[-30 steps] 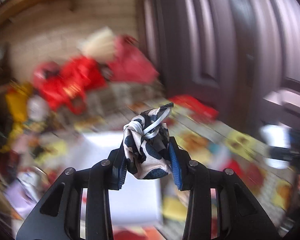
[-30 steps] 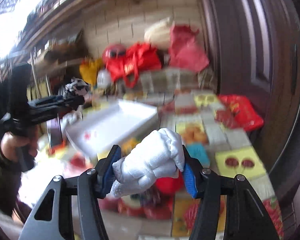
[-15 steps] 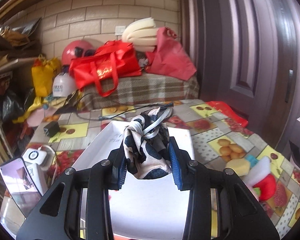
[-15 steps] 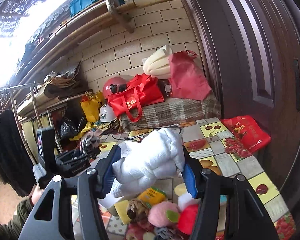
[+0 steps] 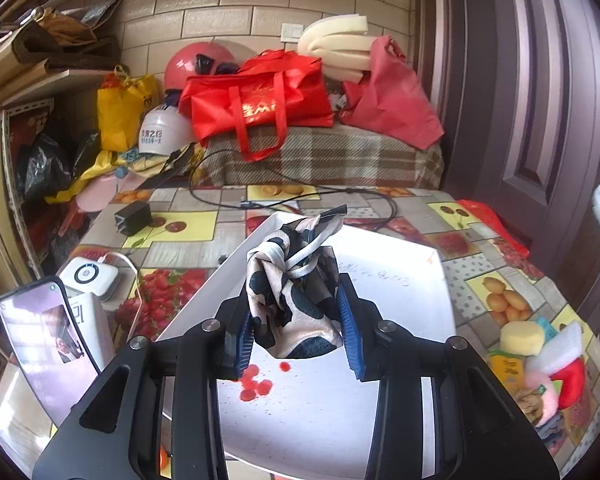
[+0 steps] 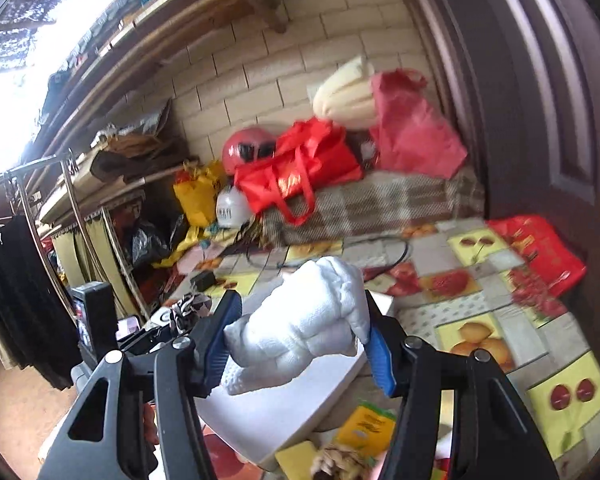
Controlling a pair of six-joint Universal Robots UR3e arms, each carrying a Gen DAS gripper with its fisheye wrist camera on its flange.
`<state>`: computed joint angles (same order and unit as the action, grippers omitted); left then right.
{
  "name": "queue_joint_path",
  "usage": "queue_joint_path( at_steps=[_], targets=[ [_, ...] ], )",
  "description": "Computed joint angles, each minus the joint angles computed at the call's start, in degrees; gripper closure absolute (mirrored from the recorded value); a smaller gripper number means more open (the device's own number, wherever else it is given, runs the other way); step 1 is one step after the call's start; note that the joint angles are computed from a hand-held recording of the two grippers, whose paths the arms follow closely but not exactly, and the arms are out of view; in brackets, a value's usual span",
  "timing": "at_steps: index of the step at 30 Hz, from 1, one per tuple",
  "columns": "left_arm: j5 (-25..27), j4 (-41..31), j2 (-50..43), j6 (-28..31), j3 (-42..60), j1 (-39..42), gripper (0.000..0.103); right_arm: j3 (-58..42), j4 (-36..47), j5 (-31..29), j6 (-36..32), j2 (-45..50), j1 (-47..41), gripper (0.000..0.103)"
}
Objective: Organize soft objects
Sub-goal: 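Carry the cloth and sock into the white tray and open both grippers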
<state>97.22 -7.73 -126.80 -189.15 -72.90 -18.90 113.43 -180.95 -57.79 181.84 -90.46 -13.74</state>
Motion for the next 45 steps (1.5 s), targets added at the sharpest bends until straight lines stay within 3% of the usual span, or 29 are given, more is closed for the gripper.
queue_joint_path(
  at_steps=[3,10,18,21,23,26,27,28,39,45],
  targets=[
    [-0.35,-2.15,-2.57,-0.41,2.46,0.39,0.066,-5.52,3.02,-4.26,-0.06,6.72,4.18,0.044],
    [-0.24,-4.30,-4.99,-1.17,5.00,0.61,0.066,-17.33,13.71,-5.53,2.70,19.14,9.01,0.044],
    [0.25,-5.37,-5.34,-4.21,4.97,1.84,0.065,-22.05,15.13,-9.41,5.10,26.13,12.78,0.037],
    [0.96,-4.23,-5.02,-4.92,4.19,1.99,0.053,-23.12,15.37,-9.72,5.74,27.31,13.09,0.035],
    [1.38,-2.15,-4.75,-5.21,3.04,2.01,0.025,-24.14,15.91,-9.64,6.03,28.06,13.19,0.025],
    [3.12,2.03,-4.27,-5.96,0.89,2.04,0.003,-24.02,15.39,-8.78,7.22,28.48,12.49,0.016],
    [3.26,2.65,-3.90,-6.49,0.30,2.20,0.000,-23.53,14.58,-8.50,7.79,28.47,12.15,0.009],
    [2.89,3.83,-3.46,-6.99,-0.57,2.50,0.000,-22.61,13.40,-8.64,8.63,28.19,11.83,0.000],
    [0.31,7.88,-1.37,-6.90,-3.75,2.88,0.000,-12.55,3.07,-7.93,9.81,21.51,9.84,0.000],
    [-6.86,9.99,2.61,-2.65,-7.26,3.13,0.000,0.31,-4.21,-4.02,7.98,11.10,3.43,0.000]
  ],
)
